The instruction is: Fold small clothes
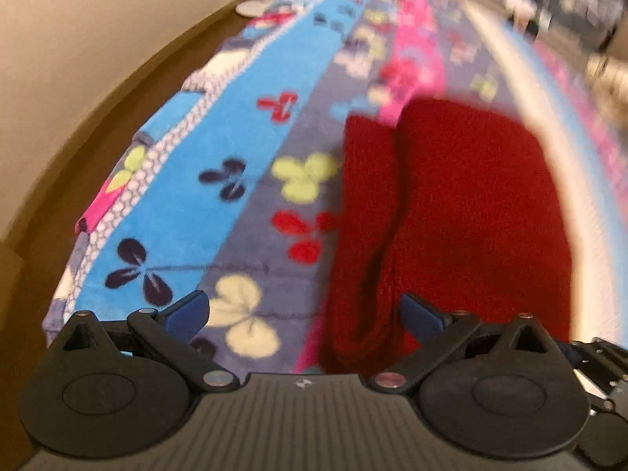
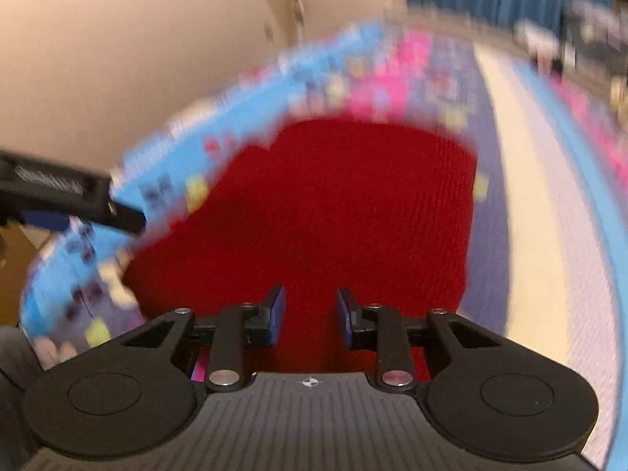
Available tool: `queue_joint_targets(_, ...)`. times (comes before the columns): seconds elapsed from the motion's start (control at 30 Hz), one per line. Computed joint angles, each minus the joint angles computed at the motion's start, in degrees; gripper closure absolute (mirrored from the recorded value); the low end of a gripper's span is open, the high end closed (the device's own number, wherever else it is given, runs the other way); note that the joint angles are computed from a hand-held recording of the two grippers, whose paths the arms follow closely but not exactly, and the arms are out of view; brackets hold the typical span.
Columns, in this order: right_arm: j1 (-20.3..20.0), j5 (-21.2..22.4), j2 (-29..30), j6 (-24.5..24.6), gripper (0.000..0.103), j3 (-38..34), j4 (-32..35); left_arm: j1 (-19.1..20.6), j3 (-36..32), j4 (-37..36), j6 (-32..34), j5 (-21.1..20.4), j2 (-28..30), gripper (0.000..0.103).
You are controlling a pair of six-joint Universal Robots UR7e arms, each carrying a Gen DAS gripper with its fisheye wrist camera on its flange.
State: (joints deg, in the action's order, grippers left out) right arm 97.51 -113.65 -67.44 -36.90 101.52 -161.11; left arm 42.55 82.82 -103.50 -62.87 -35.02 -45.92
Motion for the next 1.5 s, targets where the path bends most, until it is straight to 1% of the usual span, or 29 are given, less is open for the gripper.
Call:
queue_joint_targets(0.03, -0.58, -0.92, 0.85, 0.28, 0.073, 0.45, 0.18, 0.67, -0.51, 2.41, -0.86, -0.01, 1.05, 0.000)
queue_joint_targets(0.07, -1.07, -1.07, 1.32, -0.84, 0.073, 1.72, -2.05, 1.37, -0.40, 2.43, -0.89, -0.78, 1.50, 0.000)
queue_joint_targets(0.1, -1.10, -1.32, 1.67, -3.20, 0.073, 3.04, -5.02, 1.52, 1.19, 0.04, -0.88, -1.36, 0.63, 0.000)
queue_joint_targets(0.13, -0.68, -1.58, 1.70, -4.08, 0.073, 3.33, -5.59, 1.48, 2.28, -2.12, -1.02, -1.91, -0.26, 0.000)
queue_joint_targets(0.2, 0.26, -0.72, -0.11, -1.60, 0.073, 3.19, -2.57, 0.91, 1.34, -0.33, -2.78, -3.65, -1.38, 0.000)
queue_joint_targets(0.23, 0.58, 0.58, -1.20, 0.09, 0.066, 2.63, -0.05, 0.32, 0.55, 1.33, -3.38, -3.85, -1.66, 0.000)
queue_joint_targets(0.27, 1.03, 1.24, -2.52, 1.26, 0.054, 2.59, 1.47, -0.43, 0.33, 2.88, -3.69, -3.66, -2.10, 0.000)
queue_joint_targets(0.3, 1.74, 0.97, -3.57, 1.82, 0.048, 2.99, 1.21, -1.37, -0.50, 5.68, -4.48, -3.37, -2.27, 0.000)
queue_joint_targets(0.33, 2.54, 0.49, -4.84, 2.23, 0.036, 3.77, 0.15, -2.36, -1.10, 7.83, -5.08, -3.27, -2.42, 0.000)
queue_joint_targets(0.37, 3.25, -0.21, -6.31, 2.90, 0.029, 4.33, -0.10, -3.30, -1.13, 8.64, -5.26, -3.32, -2.68, 0.000)
queue_joint_targets(0.43, 4.72, -2.35, -8.86, 6.00, 0.022, 5.67, -0.62, -5.56, -0.55, 9.73, -5.54, -3.77, -3.39, 0.000)
queue_joint_targets(0.47, 5.00, -2.82, -10.39, 7.45, 0.021, 6.23, -0.25, -6.56, -0.24, 10.24, -6.02, -4.04, -3.62, 0.000)
queue_joint_targets(0.53, 5.31, -2.42, -13.50, 9.92, 0.021, 7.89, 0.45, -8.88, 0.82, 10.92, -6.98, -4.32, -4.17, 0.000)
queue_joint_targets(0.6, 5.29, -2.09, -16.39, 11.19, 0.020, 9.75, 0.75, -10.91, 1.86, 11.35, -7.78, -4.80, -4.65, 0.000)
queue_joint_targets(0.67, 5.36, -2.13, -18.78, 10.57, 0.020, 11.46, 0.40, -12.46, 2.90, 11.25, -8.51, -5.47, -5.22, 0.000)
queue_joint_targets(0.73, 5.51, -2.46, -20.01, 8.84, 0.020, 13.01, -1.42, -13.52, 3.71, 10.66, -8.93, -6.24, -5.66, 0.000)
queue_joint_targets(0.83, 5.52, -1.66, -22.43, 7.44, 0.019, 14.68, -1.18, -14.74, 4.11, 10.75, -9.33, -6.74, -5.64, 0.000)
queue_joint_targets(1.0, 5.74, -1.51, -24.17, 6.84, 0.019, 15.50, -0.67, -15.27, 3.71, 10.94, -9.05, -7.36, -5.20, 0.000)
queue_joint_targets(1.2, 5.81, -1.95, -23.88, 6.71, 0.018, 15.23, -0.89, -15.27, 3.00, 11.52, -8.92, -6.75, -4.86, 0.000)
queue_joint_targets(1.5, 5.60, -2.33, -22.63, 5.91, 0.018, 14.35, -1.09, -14.13, 1.69, 11.93, -7.98, -6.42, -4.06, 0.000)
